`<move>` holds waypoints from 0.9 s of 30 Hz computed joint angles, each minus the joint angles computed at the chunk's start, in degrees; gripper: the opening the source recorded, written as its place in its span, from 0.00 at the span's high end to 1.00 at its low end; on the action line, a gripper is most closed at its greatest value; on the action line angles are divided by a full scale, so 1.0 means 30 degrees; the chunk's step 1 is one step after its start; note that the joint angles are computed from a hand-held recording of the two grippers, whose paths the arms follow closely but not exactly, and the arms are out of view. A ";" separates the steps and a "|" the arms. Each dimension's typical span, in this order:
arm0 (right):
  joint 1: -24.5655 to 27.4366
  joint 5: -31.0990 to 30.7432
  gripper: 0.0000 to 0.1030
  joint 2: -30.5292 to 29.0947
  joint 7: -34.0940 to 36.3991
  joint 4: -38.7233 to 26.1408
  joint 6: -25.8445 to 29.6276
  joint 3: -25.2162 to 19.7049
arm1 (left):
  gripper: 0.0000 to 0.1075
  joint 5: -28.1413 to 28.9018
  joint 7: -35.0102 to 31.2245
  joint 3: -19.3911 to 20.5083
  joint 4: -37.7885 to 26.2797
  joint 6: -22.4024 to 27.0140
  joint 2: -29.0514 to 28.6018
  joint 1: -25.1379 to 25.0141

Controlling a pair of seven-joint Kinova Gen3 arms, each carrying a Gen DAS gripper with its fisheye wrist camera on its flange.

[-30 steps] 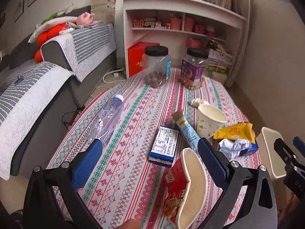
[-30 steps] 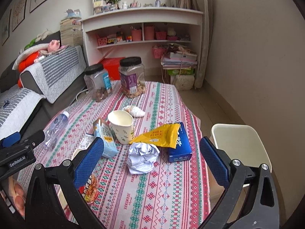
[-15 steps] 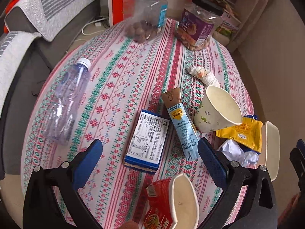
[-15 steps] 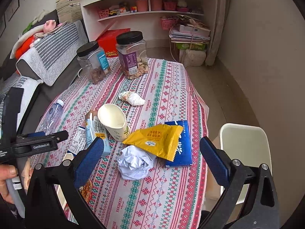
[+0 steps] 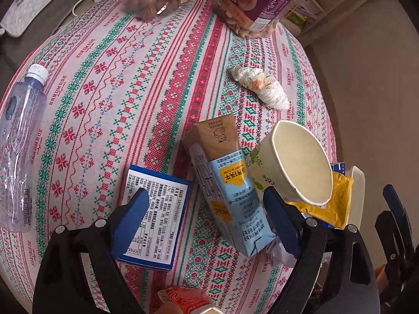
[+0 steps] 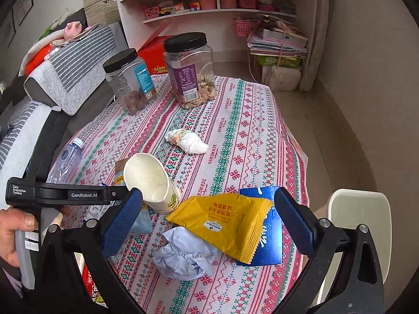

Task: Collect trash
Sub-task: 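Grasp the blue milk carton with the left tool while the right tool grasps the white paper cup, then lift the milk carton with the left tool while the right tool carries the paper cup to the bin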

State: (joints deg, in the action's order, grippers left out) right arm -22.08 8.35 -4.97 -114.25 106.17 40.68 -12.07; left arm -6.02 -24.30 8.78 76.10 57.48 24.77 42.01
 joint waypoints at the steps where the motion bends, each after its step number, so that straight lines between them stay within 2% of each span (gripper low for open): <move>1: 0.0032 -0.0063 0.07 0.0086 -0.0056 -0.0083 -0.0049 0.0045 | 0.20 -0.0039 -0.0115 0.0046 -0.0211 0.0254 0.0088 0.0028; 5: 0.0107 -0.0024 0.07 0.0332 -0.0414 -0.0332 -0.0254 0.0164 | 0.20 0.0530 -0.1047 0.0438 -0.1491 0.1361 0.0831 -0.0140; 7: 0.0125 -0.0462 0.07 0.0403 0.0000 -0.0433 -0.0326 0.0344 | 0.21 -0.0108 -0.1299 0.0151 -0.2811 0.2737 0.1614 0.0444; 8: 0.0130 -0.0624 0.07 0.0464 0.0238 -0.0488 -0.0348 0.0401 | 0.32 -0.0308 -0.1395 -0.0056 -0.3225 0.3178 0.1920 0.0686; 9: 0.0123 -0.0768 0.07 0.0509 0.0482 -0.0501 -0.0392 0.0437 | 0.50 -0.0196 -0.1694 0.0005 -0.3331 0.3309 0.2107 0.0587; 11: 0.0089 -0.1088 0.07 0.0637 0.1018 -0.0557 -0.0438 0.0487 | 0.67 0.0656 -0.2116 0.0151 -0.2690 0.2639 0.1927 0.0036; 14: -0.0028 -0.2107 0.07 0.0865 0.2445 -0.0681 -0.0554 0.0602 | 0.76 0.0311 -0.1901 -0.0220 -0.1752 0.1897 0.1208 0.0294; 19: -0.0396 -0.3213 0.07 0.1466 0.4699 -0.1072 -0.0614 0.0453 | 0.76 -0.1079 -0.0548 -0.0618 0.0205 0.0600 -0.0931 0.0588; 24: -0.1098 -0.2848 0.07 0.2807 0.4877 -0.1865 -0.0104 0.0165 | 0.76 -0.3129 0.1177 -0.0487 0.1668 0.0032 -0.2788 0.0612; 27: -0.1819 -0.1933 0.07 0.3550 0.4471 -0.2300 0.0218 0.0096 | 0.76 -0.3507 0.1721 -0.0030 0.2461 -0.0366 -0.3478 0.0231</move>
State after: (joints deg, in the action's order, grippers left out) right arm -27.54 2.55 5.68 -100.84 99.27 41.34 -11.78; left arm -16.54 -19.13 8.69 83.48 56.38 14.34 42.71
